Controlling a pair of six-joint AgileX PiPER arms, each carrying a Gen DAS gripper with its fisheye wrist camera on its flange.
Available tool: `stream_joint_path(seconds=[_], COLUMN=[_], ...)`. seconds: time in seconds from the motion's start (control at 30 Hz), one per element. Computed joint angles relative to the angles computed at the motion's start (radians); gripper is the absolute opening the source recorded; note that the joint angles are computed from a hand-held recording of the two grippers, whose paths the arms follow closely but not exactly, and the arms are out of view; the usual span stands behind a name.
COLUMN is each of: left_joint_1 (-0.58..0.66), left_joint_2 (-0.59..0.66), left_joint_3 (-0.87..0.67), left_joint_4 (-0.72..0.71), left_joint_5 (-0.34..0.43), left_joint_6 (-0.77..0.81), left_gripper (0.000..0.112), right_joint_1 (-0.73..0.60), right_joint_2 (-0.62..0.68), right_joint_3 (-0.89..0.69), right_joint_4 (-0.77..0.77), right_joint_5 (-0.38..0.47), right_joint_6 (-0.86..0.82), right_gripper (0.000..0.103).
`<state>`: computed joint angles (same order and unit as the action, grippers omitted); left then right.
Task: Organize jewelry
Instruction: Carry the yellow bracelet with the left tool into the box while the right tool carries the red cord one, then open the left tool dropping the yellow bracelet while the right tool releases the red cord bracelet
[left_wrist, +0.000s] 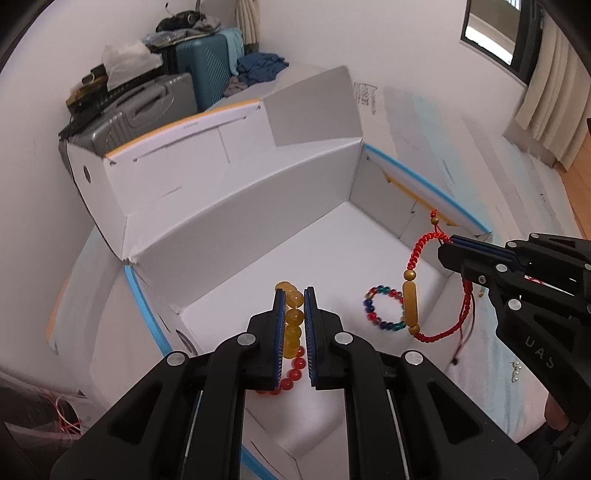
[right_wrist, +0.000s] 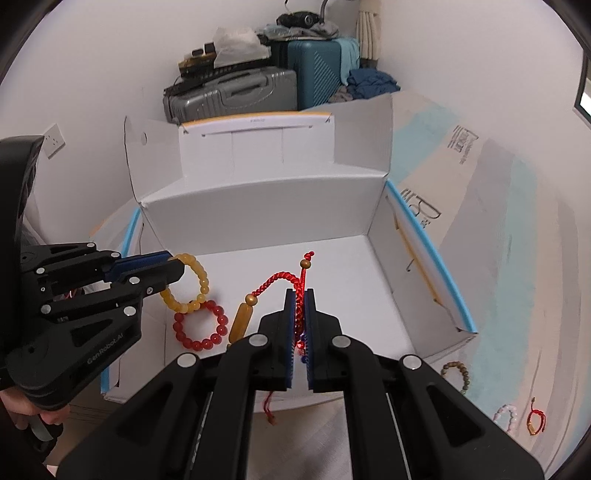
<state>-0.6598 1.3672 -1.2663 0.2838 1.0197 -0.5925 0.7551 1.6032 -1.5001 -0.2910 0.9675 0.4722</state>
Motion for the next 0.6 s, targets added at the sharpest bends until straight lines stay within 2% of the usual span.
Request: stream_joint_path(seconds=[0.37, 0.6], left_joint_1=[0.084, 0.085], left_joint_2=[0.0, 0.007], left_joint_3=[0.092, 0.122], left_joint_4=[-0.065, -0.073], left_joint_5=[-0.072, -0.089], left_joint_6=[0.067, 0.061], left_gripper=[0.009, 0.009], right_joint_1=[-0.004, 0.0], right_joint_2=[0.112, 0.156], right_joint_3=[-0.043, -0.055], right_joint_4=[0.037, 0.042], right_joint_5=[-0.028, -0.024], right_joint_6=[-0.01, -0.006], right_gripper=[0.004, 0.004])
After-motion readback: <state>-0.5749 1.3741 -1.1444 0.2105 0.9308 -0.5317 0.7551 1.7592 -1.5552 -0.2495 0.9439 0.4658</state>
